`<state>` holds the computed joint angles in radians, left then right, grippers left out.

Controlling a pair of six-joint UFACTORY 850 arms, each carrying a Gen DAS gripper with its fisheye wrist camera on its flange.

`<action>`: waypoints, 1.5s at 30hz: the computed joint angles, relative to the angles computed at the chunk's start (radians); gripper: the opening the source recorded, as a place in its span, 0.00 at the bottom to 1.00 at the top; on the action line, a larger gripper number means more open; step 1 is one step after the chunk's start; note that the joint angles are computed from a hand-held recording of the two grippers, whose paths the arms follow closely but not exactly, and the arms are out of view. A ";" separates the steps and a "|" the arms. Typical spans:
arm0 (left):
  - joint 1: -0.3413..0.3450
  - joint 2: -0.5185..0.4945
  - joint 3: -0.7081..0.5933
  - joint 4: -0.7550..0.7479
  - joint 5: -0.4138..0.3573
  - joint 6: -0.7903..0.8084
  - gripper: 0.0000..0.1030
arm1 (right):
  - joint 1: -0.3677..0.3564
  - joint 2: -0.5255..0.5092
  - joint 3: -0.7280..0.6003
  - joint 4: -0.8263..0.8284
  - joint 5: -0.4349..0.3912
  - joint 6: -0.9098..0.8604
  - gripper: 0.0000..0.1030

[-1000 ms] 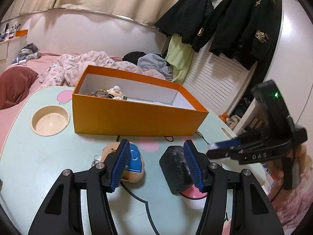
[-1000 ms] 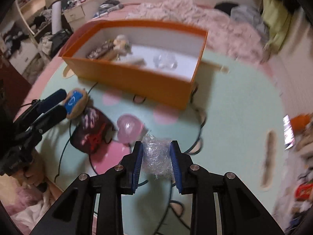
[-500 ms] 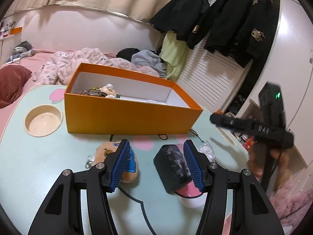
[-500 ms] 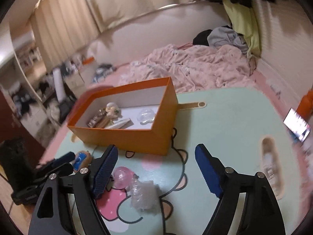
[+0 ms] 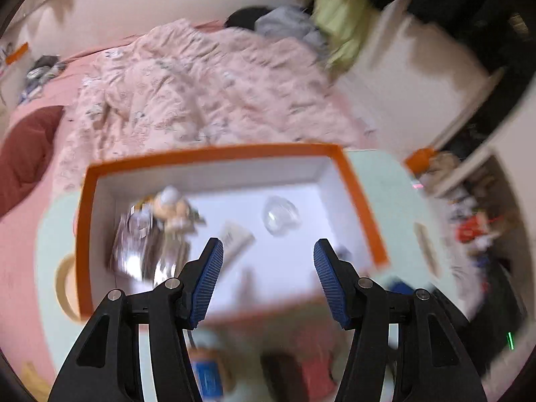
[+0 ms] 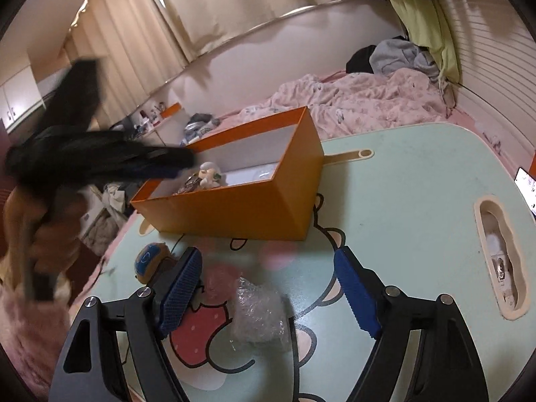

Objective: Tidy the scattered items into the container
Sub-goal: 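Set the bubble-wrapped item on the table and open the right gripper, then grasp the clear heart-shaped plastic case in the box with the left gripper, then carry the clear case out and place it on the table, left gripper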

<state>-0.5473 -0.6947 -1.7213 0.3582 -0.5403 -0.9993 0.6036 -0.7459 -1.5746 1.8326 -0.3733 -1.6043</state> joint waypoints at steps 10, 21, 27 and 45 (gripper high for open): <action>0.008 -0.361 -0.530 -0.148 -0.386 0.218 0.54 | -0.018 -0.005 0.002 -0.005 -0.061 0.023 0.79; 0.006 -0.349 -0.499 -0.102 -0.377 0.180 0.38 | -0.018 -0.005 0.004 -0.014 -0.071 0.025 0.79; 0.012 -0.233 -0.341 -0.083 -0.253 0.138 0.38 | -0.012 -0.009 -0.004 -0.041 -0.052 0.038 0.79; -0.111 0.308 0.422 0.523 0.165 -0.553 0.38 | -0.004 -0.023 -0.029 -0.145 -0.024 0.129 0.79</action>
